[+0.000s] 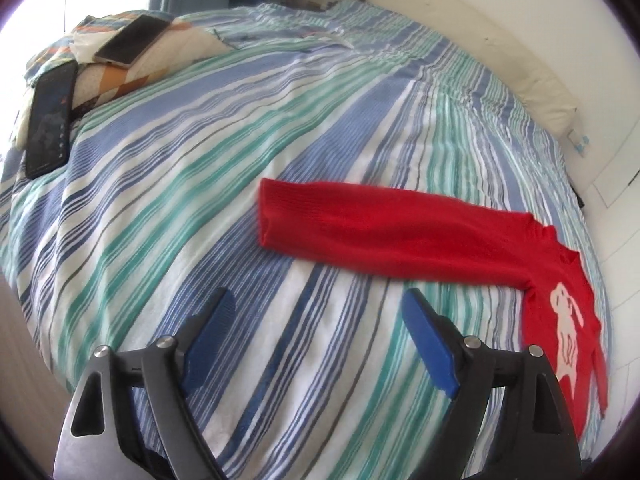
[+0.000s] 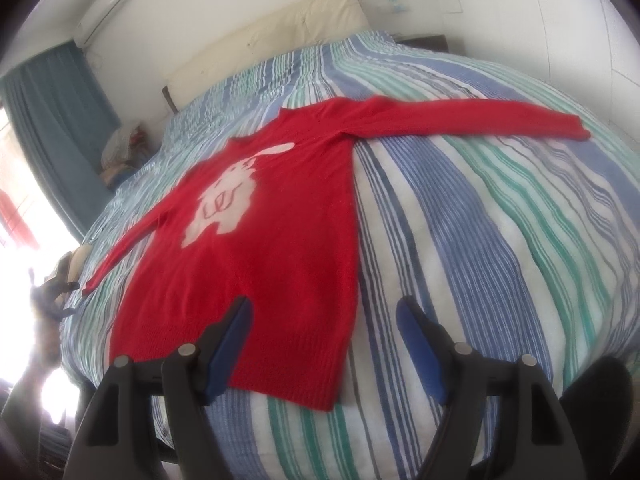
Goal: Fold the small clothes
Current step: 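Open the left gripper and release the sleeve flat on the bed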
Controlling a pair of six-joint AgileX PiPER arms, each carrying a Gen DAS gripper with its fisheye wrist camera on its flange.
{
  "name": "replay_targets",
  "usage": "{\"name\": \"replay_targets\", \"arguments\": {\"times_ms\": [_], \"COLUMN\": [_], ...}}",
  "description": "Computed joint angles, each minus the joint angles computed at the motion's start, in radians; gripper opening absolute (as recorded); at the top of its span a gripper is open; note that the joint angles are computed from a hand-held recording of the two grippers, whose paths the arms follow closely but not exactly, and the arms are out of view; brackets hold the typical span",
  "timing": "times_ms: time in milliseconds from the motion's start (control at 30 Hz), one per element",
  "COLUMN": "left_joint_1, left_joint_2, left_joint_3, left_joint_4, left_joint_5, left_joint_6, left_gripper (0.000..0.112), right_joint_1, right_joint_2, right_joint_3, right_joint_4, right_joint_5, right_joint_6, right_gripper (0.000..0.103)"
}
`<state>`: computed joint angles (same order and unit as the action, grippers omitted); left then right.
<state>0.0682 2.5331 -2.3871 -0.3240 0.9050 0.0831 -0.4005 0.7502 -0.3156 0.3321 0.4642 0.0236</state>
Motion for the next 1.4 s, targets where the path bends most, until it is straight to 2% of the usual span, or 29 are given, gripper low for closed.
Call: {"name": "replay_targets", "arguments": {"times_ms": [167,400,533,1033,1267,1400], "left_joint_1": [-0.053,-0.138,-0.184,-0.224,-0.231,-0.234], "left_joint_2": [-0.134,-0.205,-0.226,-0.254,-0.233,-0.207], "left_joint_3": [0.226,0.352,0.402,0.491,0.482,0.474], "left_joint_4": [-0.067,-0.111,-0.079,-0.031,-0.021,0.022], "left_joint_5": [-0.116,-0.175,-0.214,-0.265,-0.259,-0.252], "left_joint_6": [0.132,0.227,0.235,0.244,0.233,0.194], "left_gripper": [0.089,0.089,0.089,0.089,0.09,0.09], "right_joint_1": [-0.09,-0.082,-0.092,-0.126,-0.08,-0.088], "right_joint_2": [0.008,-0.013,-0.02,-0.013,-0.015,-0.013], "right_joint_3": [-0.033,-0.03,-0.012,0.015,0.009,0.0], "right_joint_4": [0.061,0.017,0.033,0.118,0.034,0.034], "right_joint_5": [0.02,0.033,0.039,0.029,0.011,0.019], "right_joint_6": [-0.097,-0.048,-0.059,-0.149,-0.052,-0.063], "right_gripper": [0.075,0.077,0.077,0.077,0.077,0.077]}}
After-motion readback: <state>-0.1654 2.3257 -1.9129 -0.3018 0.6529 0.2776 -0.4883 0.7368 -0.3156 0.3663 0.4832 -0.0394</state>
